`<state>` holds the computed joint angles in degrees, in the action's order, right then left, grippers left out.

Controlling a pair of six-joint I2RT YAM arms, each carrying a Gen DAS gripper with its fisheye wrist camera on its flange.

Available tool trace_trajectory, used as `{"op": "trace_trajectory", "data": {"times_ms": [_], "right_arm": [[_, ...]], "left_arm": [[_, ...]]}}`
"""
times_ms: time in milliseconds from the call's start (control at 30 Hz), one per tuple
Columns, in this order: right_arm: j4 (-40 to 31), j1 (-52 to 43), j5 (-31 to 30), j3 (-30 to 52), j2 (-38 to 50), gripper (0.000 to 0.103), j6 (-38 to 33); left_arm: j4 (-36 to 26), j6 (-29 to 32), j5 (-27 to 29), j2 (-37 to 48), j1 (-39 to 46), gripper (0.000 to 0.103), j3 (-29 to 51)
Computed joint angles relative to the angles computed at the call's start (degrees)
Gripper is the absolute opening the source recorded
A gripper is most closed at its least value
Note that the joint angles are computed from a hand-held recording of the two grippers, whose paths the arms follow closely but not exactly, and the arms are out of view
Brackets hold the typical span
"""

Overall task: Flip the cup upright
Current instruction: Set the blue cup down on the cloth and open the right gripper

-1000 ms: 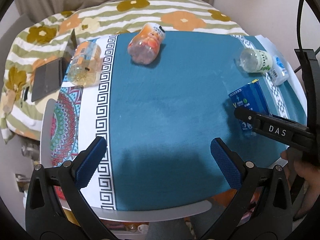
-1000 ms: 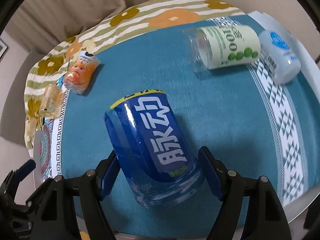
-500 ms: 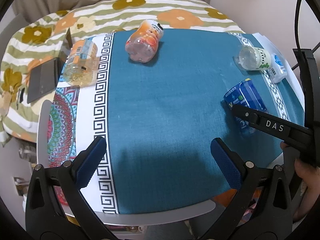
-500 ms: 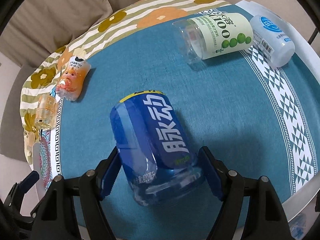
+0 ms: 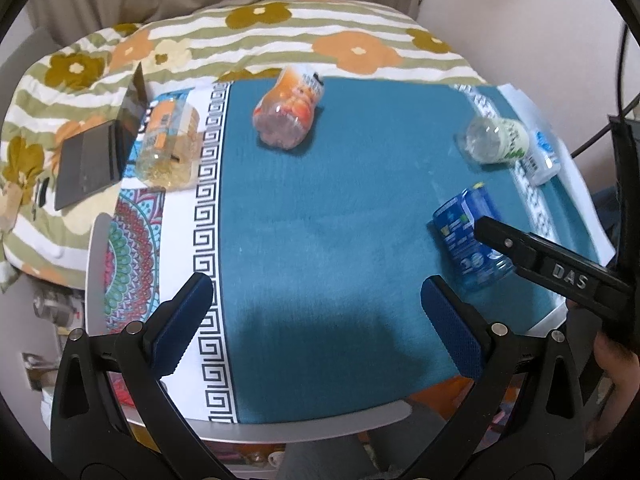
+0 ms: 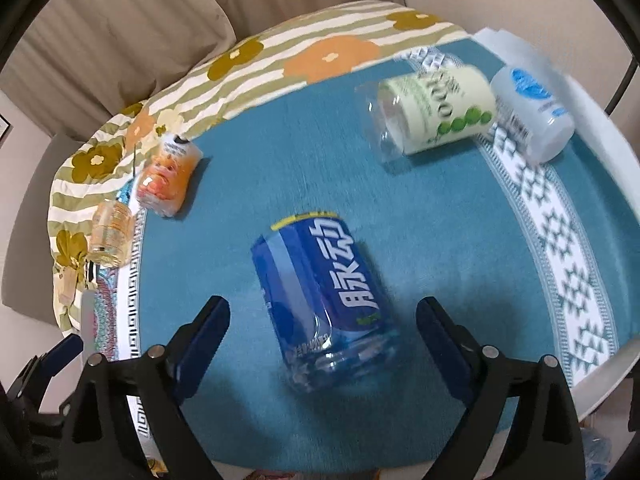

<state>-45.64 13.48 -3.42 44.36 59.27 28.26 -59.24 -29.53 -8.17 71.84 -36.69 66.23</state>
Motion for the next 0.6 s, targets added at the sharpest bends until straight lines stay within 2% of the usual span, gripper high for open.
{"op": "trace_trajectory", "data": {"times_ms": [133, 300, 367, 500, 600], "right_arm": [[-6.0, -3.4, -0.9, 4.2, -3.5, 0.093, -3.7], [-14.4, -11.6, -4.0, 10.8, -3.0, 0.093, -16.6], [-17.5, -14.7, -3.5, 13.3, -1.4, 0.093, -22.4], [-18.9, -22.3, -6.6, 15.2, 0.2, 0.093, -33.5], [-18.8, -27.7, -8.6, 16.2, 3.2, 0.093, -41.9]], "left_arm": [[-2.4, -0.4, 0.9, 2.4, -0.4, 0.103, 5.9], [-5.5, -2.2, 0.8, 8.9, -3.6, 0.103, 15.0], [-7.3, -3.7, 0.6, 12.4, -5.1, 0.103, 19.2], [-11.2, -8.8, 1.3, 21.3, -7.1, 0.103, 28.0], [-12.2, -12.6, 2.3, 26.0, -7.7, 0.103, 31.6]]}}
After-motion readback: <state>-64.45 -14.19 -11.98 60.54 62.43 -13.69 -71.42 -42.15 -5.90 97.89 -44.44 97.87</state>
